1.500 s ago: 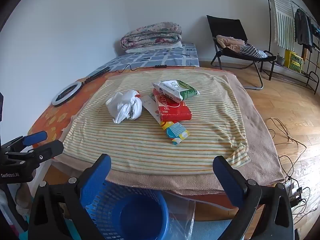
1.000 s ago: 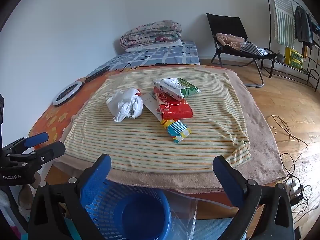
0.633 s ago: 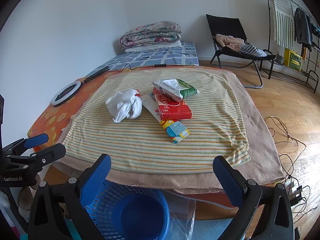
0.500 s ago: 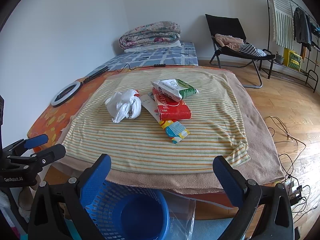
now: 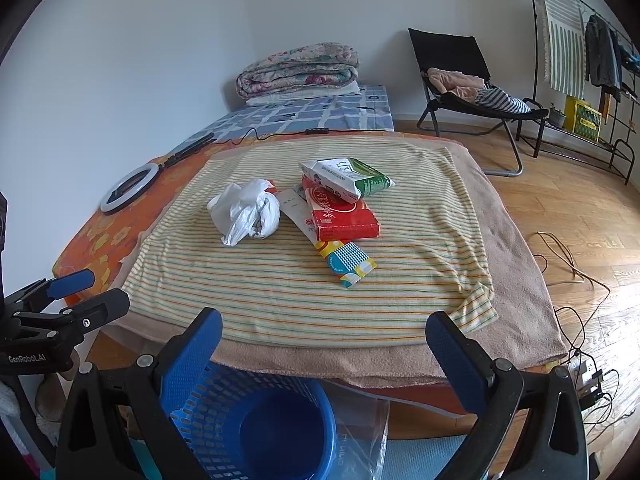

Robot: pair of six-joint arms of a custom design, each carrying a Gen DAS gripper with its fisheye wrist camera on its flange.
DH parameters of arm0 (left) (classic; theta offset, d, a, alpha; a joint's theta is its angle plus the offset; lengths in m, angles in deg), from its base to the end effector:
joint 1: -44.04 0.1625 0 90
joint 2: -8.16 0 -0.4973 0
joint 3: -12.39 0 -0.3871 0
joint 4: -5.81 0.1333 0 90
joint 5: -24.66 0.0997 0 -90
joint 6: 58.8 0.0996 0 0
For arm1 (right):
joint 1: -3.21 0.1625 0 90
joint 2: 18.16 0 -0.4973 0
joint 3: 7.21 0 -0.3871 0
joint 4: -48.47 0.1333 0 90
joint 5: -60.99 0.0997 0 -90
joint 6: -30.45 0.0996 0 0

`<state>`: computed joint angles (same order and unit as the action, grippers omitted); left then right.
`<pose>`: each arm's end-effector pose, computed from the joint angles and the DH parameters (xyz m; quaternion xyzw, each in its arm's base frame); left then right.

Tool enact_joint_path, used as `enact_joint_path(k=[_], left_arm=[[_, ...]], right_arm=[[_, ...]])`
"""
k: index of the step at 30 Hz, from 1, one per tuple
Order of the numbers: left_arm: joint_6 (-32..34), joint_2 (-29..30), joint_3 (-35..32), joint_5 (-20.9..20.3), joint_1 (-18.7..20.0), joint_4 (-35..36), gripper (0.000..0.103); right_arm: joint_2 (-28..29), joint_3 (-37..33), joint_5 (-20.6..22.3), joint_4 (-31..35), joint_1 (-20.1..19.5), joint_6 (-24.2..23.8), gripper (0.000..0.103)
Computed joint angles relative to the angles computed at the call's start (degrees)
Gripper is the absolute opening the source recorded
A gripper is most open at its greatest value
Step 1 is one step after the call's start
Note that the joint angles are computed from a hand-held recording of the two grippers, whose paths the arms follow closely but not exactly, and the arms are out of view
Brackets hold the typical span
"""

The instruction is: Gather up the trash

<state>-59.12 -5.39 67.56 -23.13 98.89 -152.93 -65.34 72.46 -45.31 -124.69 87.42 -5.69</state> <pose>-0.3517 -0.8472 0.0017 0.1909 0.8906 -0.3150 0.2668 0.0239 -0.8082 0.3359 0.1757 -0.8794 0.3497 0.2712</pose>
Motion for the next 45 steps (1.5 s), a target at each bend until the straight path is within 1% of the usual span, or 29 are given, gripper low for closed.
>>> enact_joint_path(k=[45], left_arm=[[-0.3, 0.0, -0.3, 0.2, 0.0, 0.8, 0.103]], right_arm=[[0.0, 0.0, -0.2, 0.1, 0.0, 0.0, 0.103]])
